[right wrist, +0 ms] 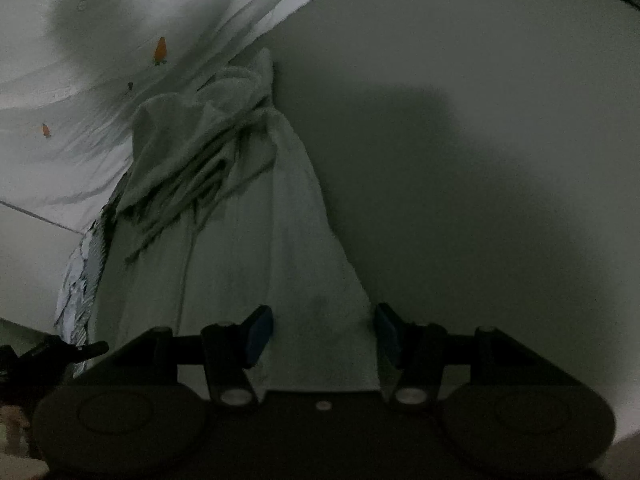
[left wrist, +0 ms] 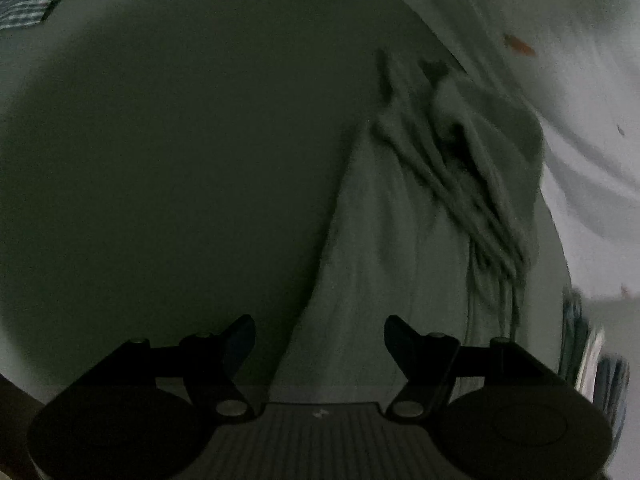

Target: Fold clothes

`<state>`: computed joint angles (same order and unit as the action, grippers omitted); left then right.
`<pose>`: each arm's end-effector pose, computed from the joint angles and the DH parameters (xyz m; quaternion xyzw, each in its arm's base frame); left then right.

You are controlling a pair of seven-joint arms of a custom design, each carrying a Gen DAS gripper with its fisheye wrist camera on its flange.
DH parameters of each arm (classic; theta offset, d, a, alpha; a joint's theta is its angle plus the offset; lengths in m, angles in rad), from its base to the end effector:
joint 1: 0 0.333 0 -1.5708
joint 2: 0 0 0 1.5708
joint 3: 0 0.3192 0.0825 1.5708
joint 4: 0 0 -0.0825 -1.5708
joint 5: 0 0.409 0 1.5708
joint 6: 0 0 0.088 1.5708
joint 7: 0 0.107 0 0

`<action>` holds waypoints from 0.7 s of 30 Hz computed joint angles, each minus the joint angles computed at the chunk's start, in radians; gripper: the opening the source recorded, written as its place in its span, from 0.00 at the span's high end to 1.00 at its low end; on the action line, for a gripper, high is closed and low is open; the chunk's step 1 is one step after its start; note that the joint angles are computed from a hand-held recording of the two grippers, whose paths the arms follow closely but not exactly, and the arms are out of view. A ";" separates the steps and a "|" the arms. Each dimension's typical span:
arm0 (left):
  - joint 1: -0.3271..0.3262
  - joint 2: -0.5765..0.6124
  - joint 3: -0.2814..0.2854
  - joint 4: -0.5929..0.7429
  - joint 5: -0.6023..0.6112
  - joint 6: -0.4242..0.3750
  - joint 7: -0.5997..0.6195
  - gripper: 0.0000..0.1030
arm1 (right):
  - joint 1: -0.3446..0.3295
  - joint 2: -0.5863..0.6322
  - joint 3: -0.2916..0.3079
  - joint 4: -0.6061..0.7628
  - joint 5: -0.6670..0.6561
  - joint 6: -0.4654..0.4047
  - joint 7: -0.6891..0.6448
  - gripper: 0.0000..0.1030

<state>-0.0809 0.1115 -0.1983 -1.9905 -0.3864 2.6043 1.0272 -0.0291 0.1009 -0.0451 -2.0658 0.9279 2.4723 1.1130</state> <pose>0.6179 -0.1654 0.4534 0.8375 -0.4666 0.2802 0.0475 0.6127 -0.0472 0.4046 -0.5632 0.7470 0.0430 0.3508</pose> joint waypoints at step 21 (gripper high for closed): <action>-0.048 -0.103 0.009 -0.118 -0.106 0.073 0.235 0.87 | -0.064 -0.040 -0.038 -0.061 0.498 -0.238 -0.230 0.95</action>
